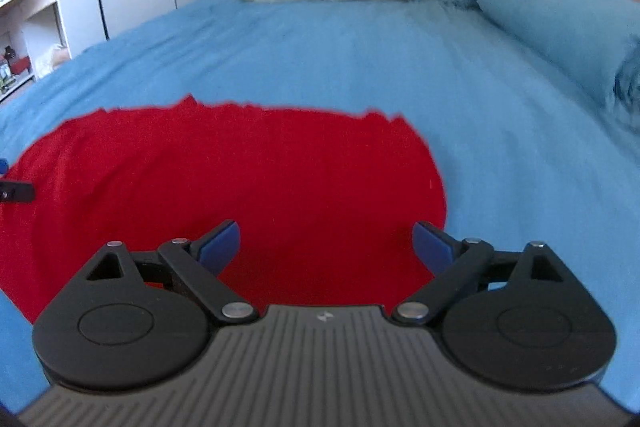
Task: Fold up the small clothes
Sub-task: 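Lay the hem over the sweater body toward the collar, open both tools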
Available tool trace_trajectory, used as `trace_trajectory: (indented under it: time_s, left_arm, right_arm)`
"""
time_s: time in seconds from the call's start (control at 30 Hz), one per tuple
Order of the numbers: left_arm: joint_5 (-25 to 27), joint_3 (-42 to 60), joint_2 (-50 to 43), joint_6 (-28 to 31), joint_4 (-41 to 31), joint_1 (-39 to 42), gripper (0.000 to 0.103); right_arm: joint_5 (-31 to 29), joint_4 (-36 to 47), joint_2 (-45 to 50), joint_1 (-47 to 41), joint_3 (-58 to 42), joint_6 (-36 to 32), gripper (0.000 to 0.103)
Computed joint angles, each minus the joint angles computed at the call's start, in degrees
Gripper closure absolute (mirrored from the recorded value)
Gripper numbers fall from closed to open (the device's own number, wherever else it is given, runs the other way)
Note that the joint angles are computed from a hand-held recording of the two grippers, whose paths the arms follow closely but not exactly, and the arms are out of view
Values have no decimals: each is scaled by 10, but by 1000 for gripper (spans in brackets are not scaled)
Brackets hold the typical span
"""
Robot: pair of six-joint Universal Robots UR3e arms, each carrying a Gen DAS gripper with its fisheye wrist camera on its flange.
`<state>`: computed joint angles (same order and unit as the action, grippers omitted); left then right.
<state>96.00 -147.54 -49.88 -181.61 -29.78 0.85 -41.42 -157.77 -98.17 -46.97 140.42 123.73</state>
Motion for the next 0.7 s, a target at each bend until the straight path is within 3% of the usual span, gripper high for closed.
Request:
trace_trajectory:
  time_s: [0.07, 0.17, 0.33, 0.43, 0.5, 0.6, 0.7]
  left_arm:
    - [-34, -14, 23, 16, -14, 35, 0]
    - [-68, -6, 42, 23, -55, 72, 0]
    - [15, 106, -57, -46, -96, -9, 0]
    - [72, 180, -77, -108, -158, -70, 0]
    - [73, 205, -70, -129, -183, -93, 0]
    - [88, 232, -96, -180, -176, -155, 0]
    - [98, 259, -151, -229, -163, -200, 0]
  right_arm:
    - [-15, -51, 26, 3, 15, 11, 0]
    - [-13, -58, 41, -5, 24, 19, 0]
    - [-18, -20, 13, 1, 4, 24, 0]
    - [35, 183, -115, -53, -21, -46, 0]
    - [48, 373, -207, -95, -66, -116, 0]
    - [31, 693, -308, -189, -155, -253, 0]
    - [-25, 896, -363, -286, -201, -353, 0]
